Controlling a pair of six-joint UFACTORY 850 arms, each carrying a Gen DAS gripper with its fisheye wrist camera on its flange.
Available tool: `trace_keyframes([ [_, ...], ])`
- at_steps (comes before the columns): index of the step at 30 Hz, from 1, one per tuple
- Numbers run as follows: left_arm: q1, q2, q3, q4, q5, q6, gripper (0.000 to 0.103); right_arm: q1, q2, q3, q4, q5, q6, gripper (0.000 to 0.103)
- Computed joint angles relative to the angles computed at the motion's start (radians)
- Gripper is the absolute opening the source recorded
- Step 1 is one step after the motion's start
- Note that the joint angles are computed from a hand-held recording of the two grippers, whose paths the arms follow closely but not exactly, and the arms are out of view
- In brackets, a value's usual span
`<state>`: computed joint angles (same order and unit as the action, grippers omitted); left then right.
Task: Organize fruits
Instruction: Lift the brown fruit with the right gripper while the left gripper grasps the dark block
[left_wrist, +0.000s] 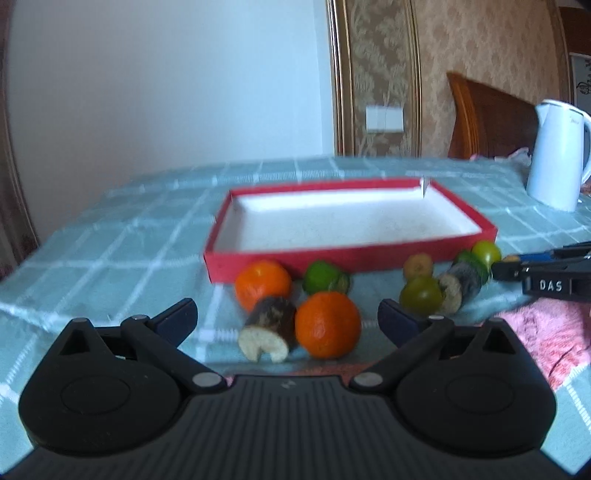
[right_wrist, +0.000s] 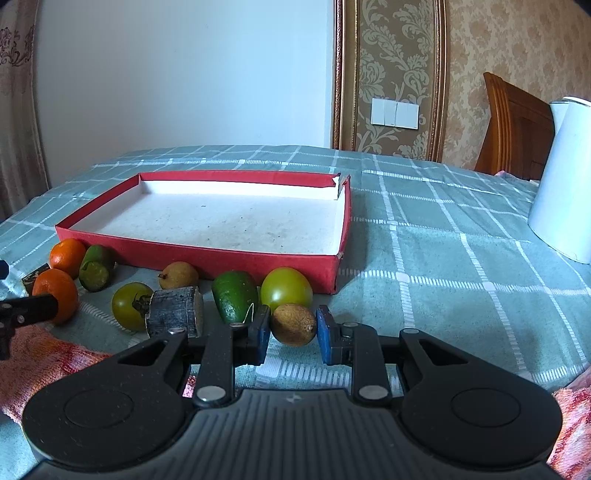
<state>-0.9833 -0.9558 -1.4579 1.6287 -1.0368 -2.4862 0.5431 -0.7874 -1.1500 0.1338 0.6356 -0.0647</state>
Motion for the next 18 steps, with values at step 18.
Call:
trace_keyframes([
  [18,0.034,0.061,0.119,0.060,0.117,0.071,0.096,-0.001,0.000,-0.003,-0.008,-0.012,0.019,0.026],
])
